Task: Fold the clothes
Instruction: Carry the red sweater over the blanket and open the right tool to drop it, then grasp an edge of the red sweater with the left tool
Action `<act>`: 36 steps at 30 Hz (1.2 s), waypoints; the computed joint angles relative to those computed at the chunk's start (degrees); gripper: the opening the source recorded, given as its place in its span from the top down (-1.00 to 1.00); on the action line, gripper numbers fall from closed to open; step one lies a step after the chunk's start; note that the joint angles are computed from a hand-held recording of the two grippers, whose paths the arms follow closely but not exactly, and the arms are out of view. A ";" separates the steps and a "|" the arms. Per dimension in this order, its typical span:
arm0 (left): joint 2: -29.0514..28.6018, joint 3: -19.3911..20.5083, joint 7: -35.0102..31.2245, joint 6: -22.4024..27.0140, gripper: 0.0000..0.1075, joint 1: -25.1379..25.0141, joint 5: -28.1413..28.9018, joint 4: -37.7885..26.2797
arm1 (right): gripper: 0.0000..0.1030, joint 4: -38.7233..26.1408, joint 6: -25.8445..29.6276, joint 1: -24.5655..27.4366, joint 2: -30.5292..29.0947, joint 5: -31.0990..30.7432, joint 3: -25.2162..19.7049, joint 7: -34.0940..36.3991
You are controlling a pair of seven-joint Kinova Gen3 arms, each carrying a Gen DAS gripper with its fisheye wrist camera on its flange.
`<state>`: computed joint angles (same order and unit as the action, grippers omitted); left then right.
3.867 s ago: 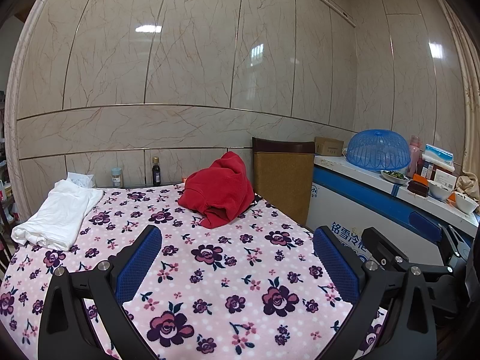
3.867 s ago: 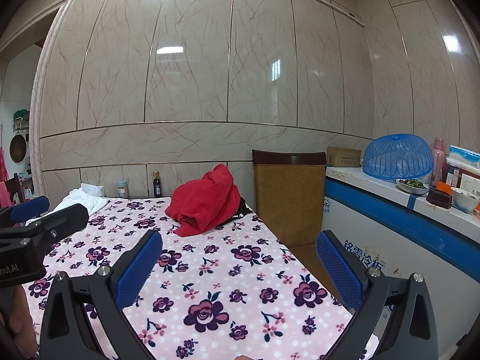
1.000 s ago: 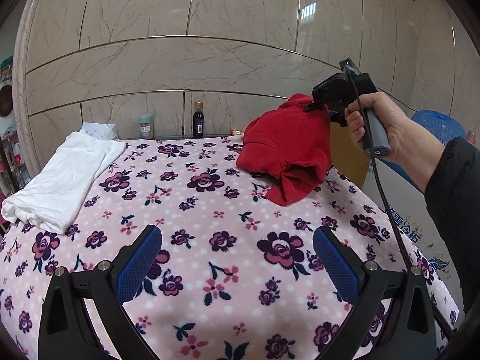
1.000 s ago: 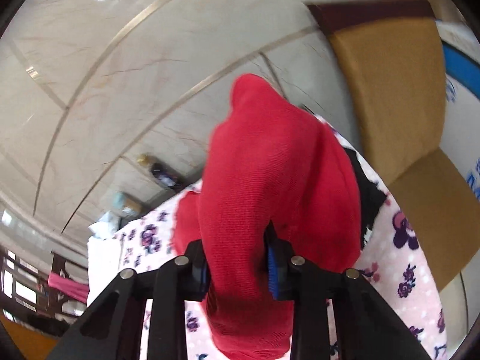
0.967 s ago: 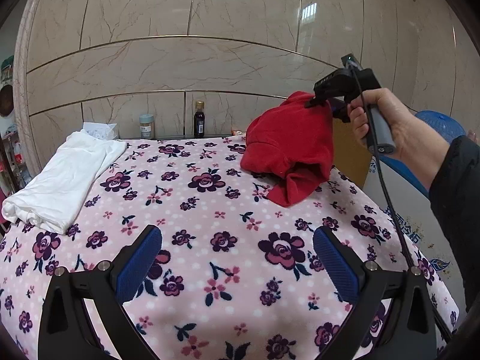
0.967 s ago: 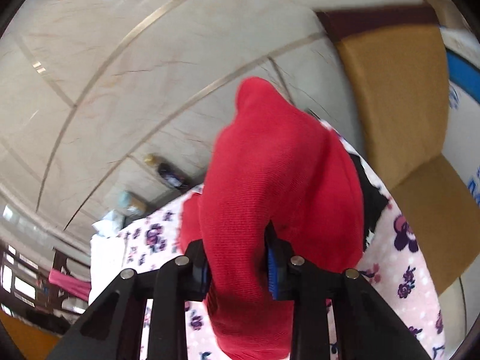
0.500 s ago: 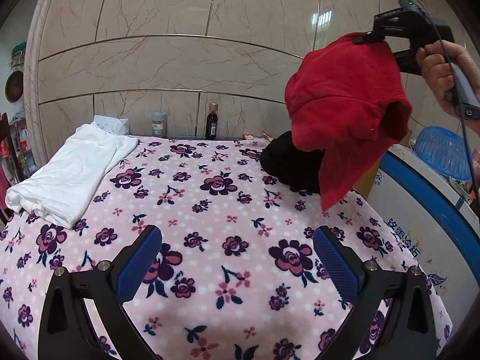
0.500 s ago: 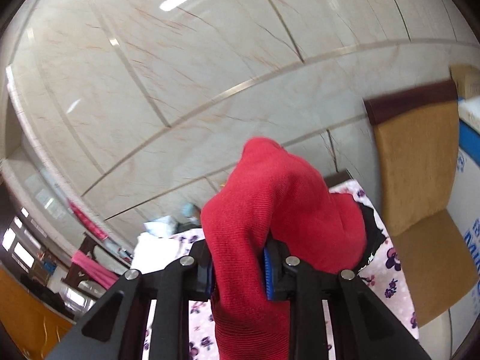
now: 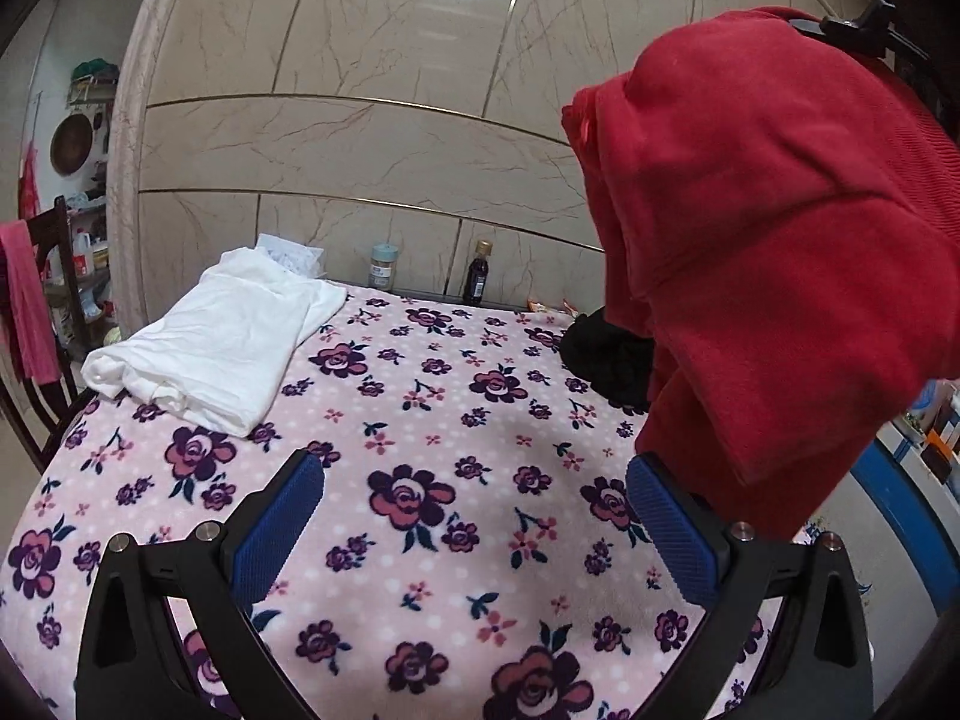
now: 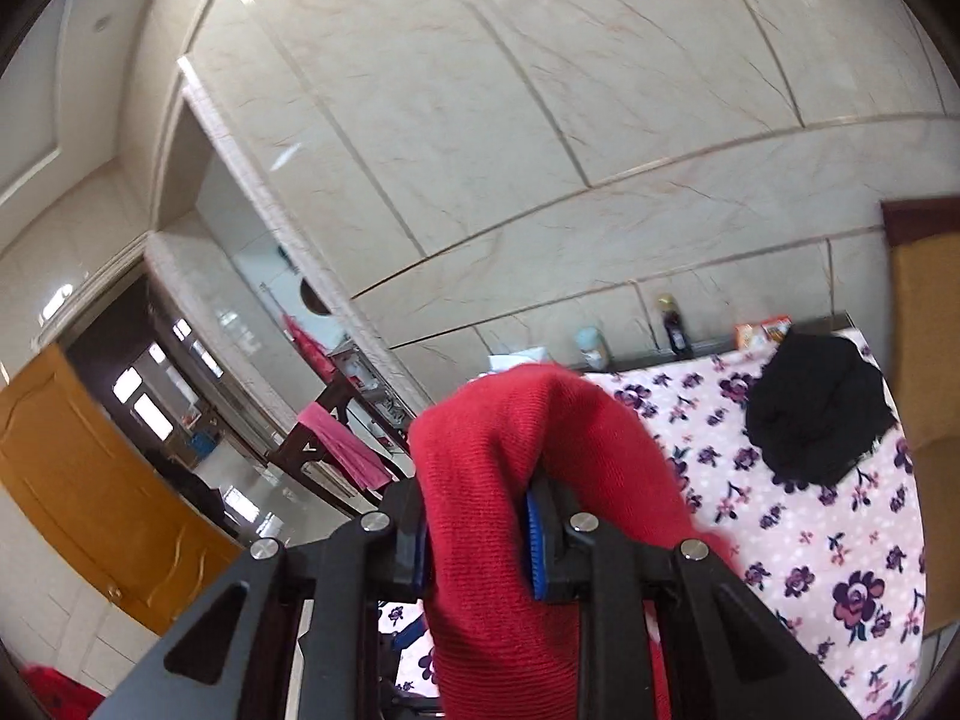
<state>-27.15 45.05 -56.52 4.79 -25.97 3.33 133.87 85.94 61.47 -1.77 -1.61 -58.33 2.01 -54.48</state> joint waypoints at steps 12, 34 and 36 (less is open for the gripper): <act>-9.95 -15.78 -0.37 5.58 -0.91 6.12 -0.79 5.64 | 0.53 6.33 -10.80 -27.67 -7.01 8.57 12.33 -6.07; 0.65 -20.39 -1.61 7.04 -0.91 17.61 -1.90 5.36 | -0.35 25.27 -19.63 -11.40 -6.00 26.08 -1.91 -7.68; 0.90 -16.44 -1.05 7.36 -0.91 16.37 -3.14 4.94 | -0.40 27.49 -19.59 -11.13 -6.63 21.73 0.01 -3.56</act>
<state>-26.25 28.61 -57.57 12.15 -9.59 0.19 138.81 113.44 41.88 -12.89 -8.24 -36.60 2.02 -58.04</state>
